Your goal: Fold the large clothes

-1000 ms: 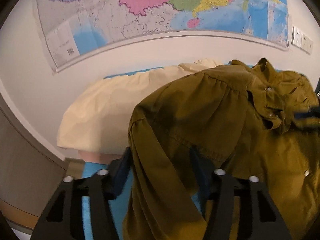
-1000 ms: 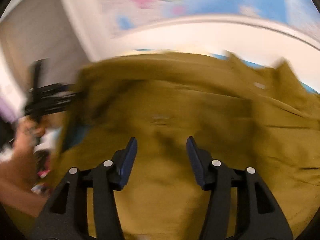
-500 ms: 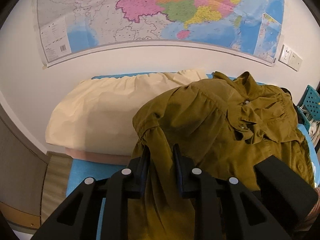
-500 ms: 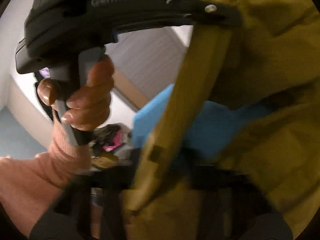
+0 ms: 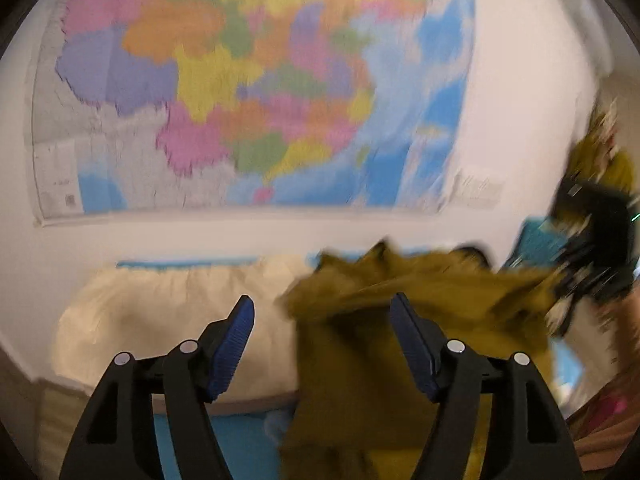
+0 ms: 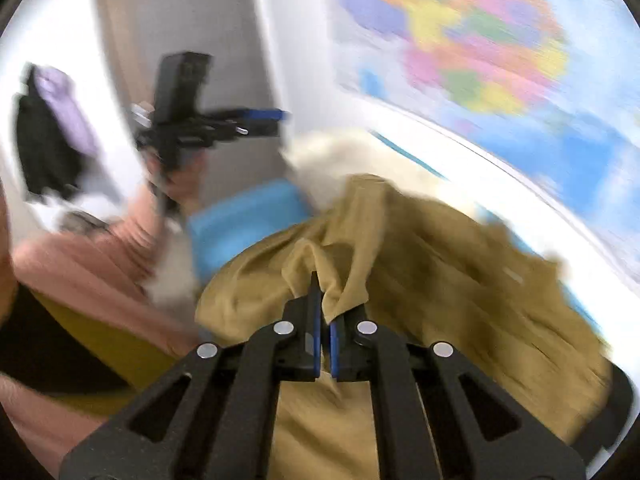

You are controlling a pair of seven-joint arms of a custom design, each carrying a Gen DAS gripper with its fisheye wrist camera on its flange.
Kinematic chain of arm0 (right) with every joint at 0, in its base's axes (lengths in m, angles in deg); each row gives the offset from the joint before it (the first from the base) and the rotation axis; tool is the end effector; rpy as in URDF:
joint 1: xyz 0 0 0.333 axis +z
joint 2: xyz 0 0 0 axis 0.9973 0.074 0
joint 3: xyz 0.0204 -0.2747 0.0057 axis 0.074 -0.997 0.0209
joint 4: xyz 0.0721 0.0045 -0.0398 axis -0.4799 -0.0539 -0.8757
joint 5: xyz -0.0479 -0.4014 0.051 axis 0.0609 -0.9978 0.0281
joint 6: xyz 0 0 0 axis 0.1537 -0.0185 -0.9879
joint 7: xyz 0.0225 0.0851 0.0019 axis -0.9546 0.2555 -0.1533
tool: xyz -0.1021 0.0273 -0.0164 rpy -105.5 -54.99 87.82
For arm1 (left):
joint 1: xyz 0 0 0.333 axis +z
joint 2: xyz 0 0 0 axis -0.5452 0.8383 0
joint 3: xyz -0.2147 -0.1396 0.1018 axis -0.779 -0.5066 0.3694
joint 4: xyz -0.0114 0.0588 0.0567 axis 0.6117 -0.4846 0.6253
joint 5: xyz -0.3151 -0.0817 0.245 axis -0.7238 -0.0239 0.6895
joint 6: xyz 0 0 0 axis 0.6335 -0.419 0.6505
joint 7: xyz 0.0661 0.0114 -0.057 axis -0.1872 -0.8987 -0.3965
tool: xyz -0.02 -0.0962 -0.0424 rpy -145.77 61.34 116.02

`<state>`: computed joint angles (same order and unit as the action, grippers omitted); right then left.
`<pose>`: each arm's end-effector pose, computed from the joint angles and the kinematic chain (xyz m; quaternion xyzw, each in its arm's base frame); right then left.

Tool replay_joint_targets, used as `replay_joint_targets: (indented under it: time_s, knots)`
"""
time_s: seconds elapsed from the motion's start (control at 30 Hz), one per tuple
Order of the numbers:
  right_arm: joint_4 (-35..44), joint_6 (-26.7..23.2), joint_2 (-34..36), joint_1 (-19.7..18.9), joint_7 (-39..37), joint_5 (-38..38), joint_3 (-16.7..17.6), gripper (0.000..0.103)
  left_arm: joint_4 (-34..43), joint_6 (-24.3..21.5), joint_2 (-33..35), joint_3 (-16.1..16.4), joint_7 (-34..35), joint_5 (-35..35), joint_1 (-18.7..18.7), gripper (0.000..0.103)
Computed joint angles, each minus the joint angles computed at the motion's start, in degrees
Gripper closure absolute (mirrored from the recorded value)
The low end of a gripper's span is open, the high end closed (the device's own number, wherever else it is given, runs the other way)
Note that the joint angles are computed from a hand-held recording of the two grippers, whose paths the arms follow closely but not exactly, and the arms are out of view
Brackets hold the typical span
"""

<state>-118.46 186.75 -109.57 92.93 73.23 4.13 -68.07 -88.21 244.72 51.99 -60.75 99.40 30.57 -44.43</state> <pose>0.5048 0.0344 0.5958 -0.8882 0.2423 -0.0839 0.3812 0.4532 -0.3109 0.5849 -0.5760 0.6475 -0.4115 0.2822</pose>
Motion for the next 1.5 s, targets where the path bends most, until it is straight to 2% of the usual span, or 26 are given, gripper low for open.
replay_joint_targets:
  time_s: [0.13,0.2,0.23,0.27,0.33,0.37,0.4,0.47,0.57,0.7,0.8,0.87,0.9,0.93,1.0,1.07,1.13,1.17,1.23,1.27,1.3,1.33,1.37,1.4,1.43,1.5]
  knots:
    - [-1.0,6.4,4.4,-4.3,8.4,-10.7,1.6,0.096,7.6,-7.0,11.9,0.1,4.5,-2.0,-2.2,0.035]
    - [0.1,9.6,9.3,-6.5,15.5,-19.0,2.7,0.079,10.3,-8.5,16.6,1.2,8.5,-5.8,-3.9,0.035]
    - [0.0,11.2,10.6,-7.0,18.0,-22.7,3.3,0.06,12.5,-10.5,19.3,1.4,9.3,-6.1,-4.7,0.035]
    - [0.2,11.8,11.1,-7.1,17.6,-22.7,2.7,0.048,14.7,-13.2,21.7,1.8,9.2,-4.5,-5.7,0.035]
    - [1.1,11.1,11.2,-6.4,13.8,-15.8,1.1,0.044,17.1,-16.0,24.5,2.8,9.2,-3.2,-7.3,0.035]
    - [1.2,11.2,10.6,-5.9,11.6,-12.2,0.7,0.04,17.6,-16.2,25.4,3.1,9.8,-4.2,-7.6,0.035]
    - [1.6,11.2,10.4,-5.3,8.8,-7.9,0.2,0.031,17.5,-15.8,25.6,3.4,9.9,-4.8,-7.8,0.035]
    - [3.6,10.8,11.0,-3.2,3.8,2.6,0.1,0.025,17.1,-14.5,25.8,4.1,9.7,-5.2,-8.1,0.035]
    - [11.2,9.9,17.7,-0.9,2.9,10.0,2.4,0.026,16.7,-13.3,25.6,4.5,9.9,-6.2,-8.1,0.035]
    - [25.5,9.8,30.9,1.5,8.8,8.7,8.0,0.032,17.3,-13.8,26.0,4.8,9.1,-5.7,-8.8,0.035]
    - [34.2,12.5,38.3,3.5,15.1,1.6,10.5,0.035,16.7,-12.8,25.8,4.8,8.8,-6.2,-8.8,0.035]
    - [40.6,12.5,43.5,5.0,19.6,-5.1,10.9,0.049,16.3,-11.6,25.8,4.8,8.9,-6.8,-8.5,0.035]
    - [42.7,13.4,45.3,6.0,21.5,-8.9,10.8,0.072,15.5,-10.6,25.5,4.8,9.1,-7.3,-8.3,0.035]
    - [44.7,13.0,46.8,6.0,23.0,-11.4,11.0,0.085,15.1,-10.1,25.4,4.8,9.1,-7.5,-8.2,0.035]
    - [44.7,11.6,46.4,2.5,21.9,-7.4,12.8,0.093,13.9,-8.7,24.9,4.9,9.3,-7.6,-8.0,0.038]
    - [44.0,8.0,45.1,-4.0,19.0,5.1,15.6,0.094,12.0,-6.9,24.0,4.8,10.1,-8.8,-7.5,0.041]
    - [47.7,1.2,47.8,-10.5,22.5,16.9,16.4,0.096,10.2,-4.8,23.1,4.2,12.9,-12.7,-6.5,0.043]
    - [48.9,0.2,49.2,-10.9,24.4,17.6,15.9,0.096,9.3,-3.8,22.8,3.7,15.7,-16.4,-5.8,0.043]
    - [51.7,1.2,51.6,-9.0,29.6,10.5,13.2,0.096,8.9,-5.0,22.5,3.7,17.1,-18.4,-5.6,0.045]
    - [52.3,2.1,52.6,-8.0,32.4,6.6,11.9,0.093,8.5,-5.2,22.4,3.8,17.4,-18.8,-5.5,0.045]
    - [54.1,0.2,54.2,-8.7,33.9,5.7,12.2,0.092,7.9,-4.6,22.0,3.7,18.5,-20.1,-5.3,0.045]
    - [54.9,-1.1,55.2,-10.1,34.3,6.8,13.2,0.089,7.2,-3.9,21.5,3.7,19.1,-20.9,-5.2,0.045]
    - [53.9,-0.6,54.7,-11.1,33.2,8.0,14.1,0.078,6.9,-3.4,21.2,3.7,19.3,-21.1,-5.2,0.045]
    - [52.4,-0.1,53.7,-12.2,31.0,10.0,15.2,0.074,6.5,-3.1,20.7,3.8,19.3,-20.8,-5.2,0.044]
    - [51.1,0.2,52.6,-12.9,28.7,12.0,16.2,0.064,4.6,-2.5,18.8,4.0,19.7,-20.9,-5.0,0.042]
    - [50.0,1.7,51.5,-12.6,25.0,13.8,16.8,0.029,5.5,-2.9,18.8,4.2,18.8,-19.0,-5.1,0.041]
